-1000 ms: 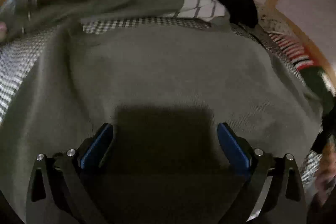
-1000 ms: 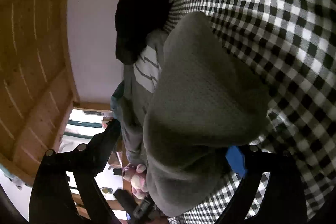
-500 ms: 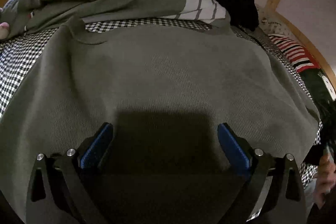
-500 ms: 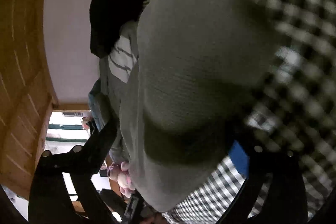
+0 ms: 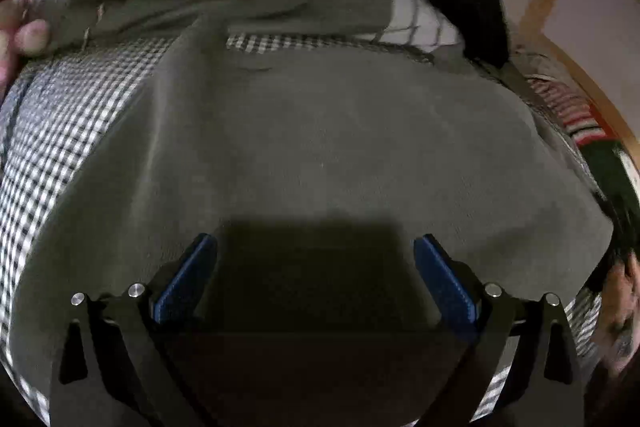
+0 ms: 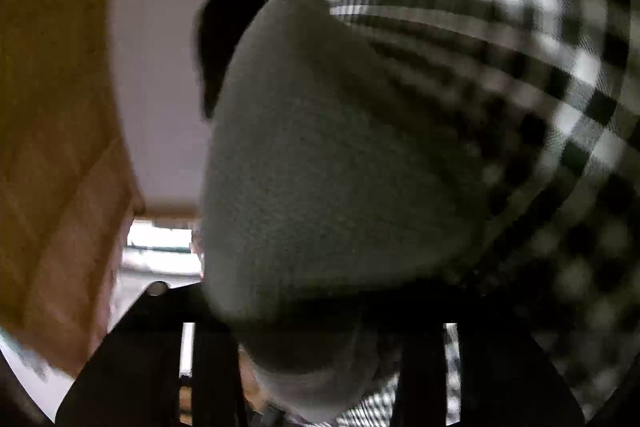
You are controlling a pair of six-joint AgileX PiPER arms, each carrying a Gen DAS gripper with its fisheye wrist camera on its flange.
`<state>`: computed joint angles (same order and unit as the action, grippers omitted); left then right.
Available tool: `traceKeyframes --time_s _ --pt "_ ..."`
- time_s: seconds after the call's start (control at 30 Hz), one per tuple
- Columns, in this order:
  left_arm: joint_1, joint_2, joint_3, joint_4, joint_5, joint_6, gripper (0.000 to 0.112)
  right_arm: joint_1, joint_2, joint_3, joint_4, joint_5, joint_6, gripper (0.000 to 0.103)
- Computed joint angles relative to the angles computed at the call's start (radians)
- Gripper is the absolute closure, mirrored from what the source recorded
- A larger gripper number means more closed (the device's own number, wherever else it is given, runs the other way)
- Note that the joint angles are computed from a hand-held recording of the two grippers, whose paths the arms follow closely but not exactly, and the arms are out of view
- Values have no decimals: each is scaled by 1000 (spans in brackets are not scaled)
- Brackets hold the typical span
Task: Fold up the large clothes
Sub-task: 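Grasp the hoodie fold with the right gripper and lift it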
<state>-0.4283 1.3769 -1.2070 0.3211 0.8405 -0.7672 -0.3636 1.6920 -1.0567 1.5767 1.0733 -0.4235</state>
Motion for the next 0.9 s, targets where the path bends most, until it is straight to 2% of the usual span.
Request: traceKeyframes --time_s 0.07,0.13,0.2,0.23,0.27,0.33,0.4,0.6,0.7,0.77,0.83,0.9 --pt "-19 4 -3 32 12 -42 15 1 -21 -13 16 1 -18 70" --pt "-30 -33 10 69 24 -110 15 -7 -49 -5 81 38 -87 75" --pt "-65 -68 25 206 89 -214 15 -8 -58 -42 71 45 -93 75" --pt "-37 -68 33 226 109 -206 15 -3 -61 -59 85 52 -113 75" --pt "-2 -72 51 206 89 -181 15 6 -71 -76 92 49 -126 75" --pt "99 -82 121 72 -27 -114 14 31 -88 -108 108 46 -149 75" --pt "119 -69 126 40 -44 -43 14 72 -96 -184 83 28 -151 75" --pt "195 -78 142 -76 -79 88 14 273 -47 -531 -69 -39 -91 75" --pt "165 -93 150 -54 -66 58 14 409 -18 -698 -213 -65 -19 75" --pt "174 -99 145 -70 -57 81 14 496 58 -868 -329 -34 71 75" --pt "218 -105 120 -144 -45 188 14 603 159 -1068 -467 13 177 75" --pt "280 -173 130 -196 -40 293 14 691 259 -1268 -628 66 303 75"
